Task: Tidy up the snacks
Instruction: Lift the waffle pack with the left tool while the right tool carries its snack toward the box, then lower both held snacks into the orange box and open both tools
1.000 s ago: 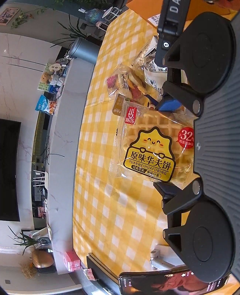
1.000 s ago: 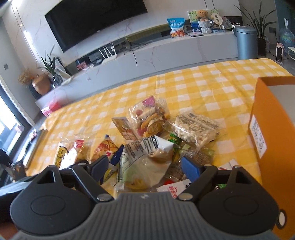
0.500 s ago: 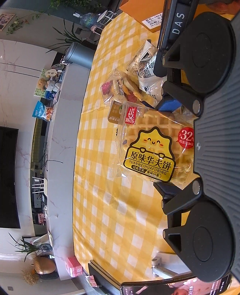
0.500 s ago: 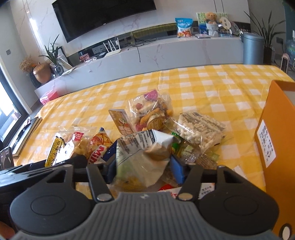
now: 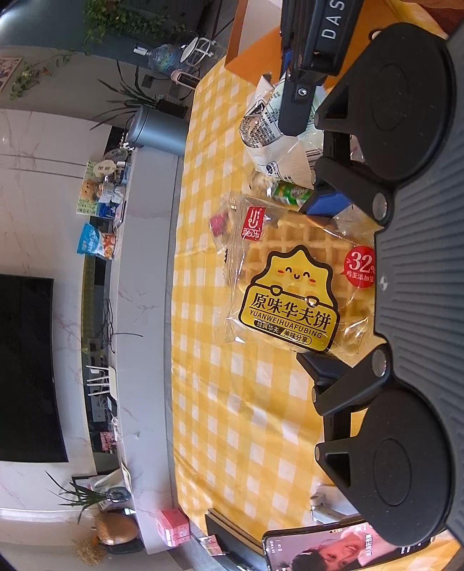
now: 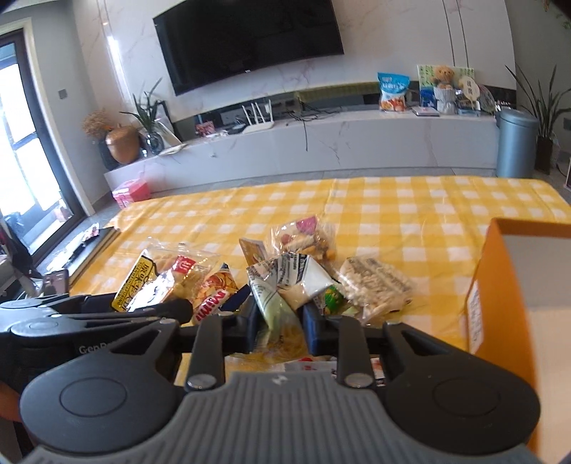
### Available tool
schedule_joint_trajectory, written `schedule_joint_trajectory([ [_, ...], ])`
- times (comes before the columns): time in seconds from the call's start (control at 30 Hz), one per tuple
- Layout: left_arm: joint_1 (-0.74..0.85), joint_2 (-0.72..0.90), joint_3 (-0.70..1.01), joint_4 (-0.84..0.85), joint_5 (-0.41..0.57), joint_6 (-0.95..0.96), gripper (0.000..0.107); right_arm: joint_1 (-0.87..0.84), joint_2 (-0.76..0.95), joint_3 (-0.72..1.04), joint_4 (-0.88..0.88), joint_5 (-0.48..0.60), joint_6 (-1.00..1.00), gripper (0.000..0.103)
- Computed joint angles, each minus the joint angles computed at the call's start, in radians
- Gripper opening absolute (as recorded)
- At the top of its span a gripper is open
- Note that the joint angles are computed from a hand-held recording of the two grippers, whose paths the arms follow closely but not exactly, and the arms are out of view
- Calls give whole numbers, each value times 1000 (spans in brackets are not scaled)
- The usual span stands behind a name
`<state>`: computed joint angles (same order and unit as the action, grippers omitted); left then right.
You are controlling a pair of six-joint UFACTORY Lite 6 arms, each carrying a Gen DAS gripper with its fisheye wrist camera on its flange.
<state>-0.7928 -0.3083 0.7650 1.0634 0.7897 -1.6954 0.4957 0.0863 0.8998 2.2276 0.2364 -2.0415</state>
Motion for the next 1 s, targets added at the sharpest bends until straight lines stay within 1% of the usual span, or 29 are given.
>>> schedule_joint_trajectory([
  [0.1, -48, -9, 28, -17, 28, 5, 88, -43, -78, -54, -95, 10, 56, 23],
  [0.17, -70, -13, 51, -37, 22, 17, 88, -77, -141, -92, -170, 17, 97, 23],
  [0.2, -80, -11, 66, -46, 18, 23, 88, -100, -173, -110, -234, 28, 143, 23],
  [0.3, -117, 11, 116, -51, 15, 23, 88, -189, -271, -155, -435, 81, 292, 23],
  [0.43, -168, 67, 195, -39, -1, 21, 88, -336, -381, -187, -639, 170, 436, 23],
  [0.53, -170, 118, 264, -72, -52, 68, 88, -462, -434, -194, -753, 249, 495, 23],
  [0.67, -151, 205, 375, -132, -161, 155, 88, -637, -471, -181, -880, 349, 536, 23],
  [0.77, -143, 318, 499, -189, -219, 257, 88, -785, -450, -126, -972, 455, 558, 23],
  [0.83, -121, 414, 604, -319, -259, 404, 88, -862, -423, -83, -1020, 500, 549, 23],
  [0.9, -109, 497, 702, -450, -287, 577, 88, -917, -393, -43, -1070, 524, 544, 23],
  [0.93, -106, 541, 756, -508, -285, 669, 88, -941, -374, -24, -1093, 537, 537, 23],
  [1.0, -116, 662, 914, -602, -213, 843, 88, -972, -338, 14, -1146, 555, 537, 23],
])
